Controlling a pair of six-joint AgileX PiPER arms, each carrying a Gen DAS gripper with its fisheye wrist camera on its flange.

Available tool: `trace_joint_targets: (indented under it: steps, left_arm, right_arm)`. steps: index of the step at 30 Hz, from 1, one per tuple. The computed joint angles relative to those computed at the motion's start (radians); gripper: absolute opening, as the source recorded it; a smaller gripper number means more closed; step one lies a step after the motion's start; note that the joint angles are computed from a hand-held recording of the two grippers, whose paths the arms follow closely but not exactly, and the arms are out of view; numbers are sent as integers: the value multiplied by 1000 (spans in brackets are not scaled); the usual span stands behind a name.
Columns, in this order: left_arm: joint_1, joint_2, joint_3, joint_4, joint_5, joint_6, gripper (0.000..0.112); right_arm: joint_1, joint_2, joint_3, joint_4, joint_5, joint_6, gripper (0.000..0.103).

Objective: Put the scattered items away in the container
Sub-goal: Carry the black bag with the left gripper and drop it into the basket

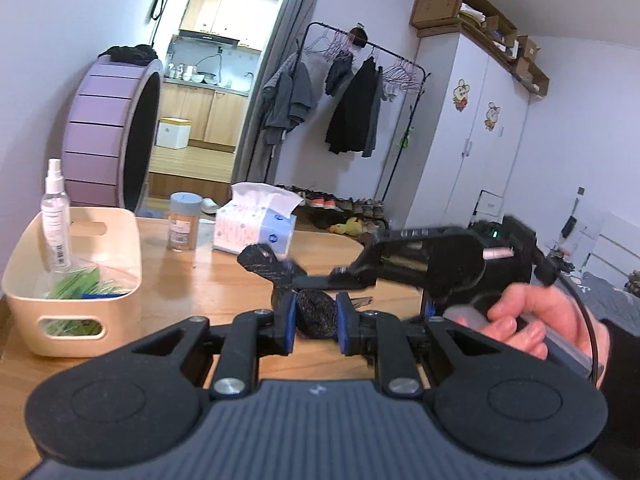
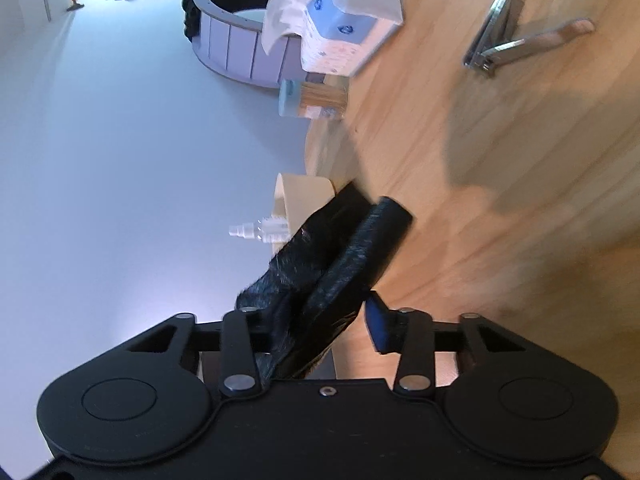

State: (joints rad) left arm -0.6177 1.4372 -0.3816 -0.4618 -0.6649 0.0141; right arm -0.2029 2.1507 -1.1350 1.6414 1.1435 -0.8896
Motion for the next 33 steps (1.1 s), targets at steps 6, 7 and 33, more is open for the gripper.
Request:
trace_joint_targets:
  steps: [6,7,33]
  left_arm:
    - [-137,-48,-10,-408,-36,371,19]
    - [-151,-56,-16,-472,-45,432,19]
    - [350,-40,-178,-746,303,1046,20]
  right_arm:
    - [69,-54,-76,-19,-54,-37,30]
    - [85,-60,-99,-35,-62,-35,29]
    - [403,361,-1005,-443,-189,485,30]
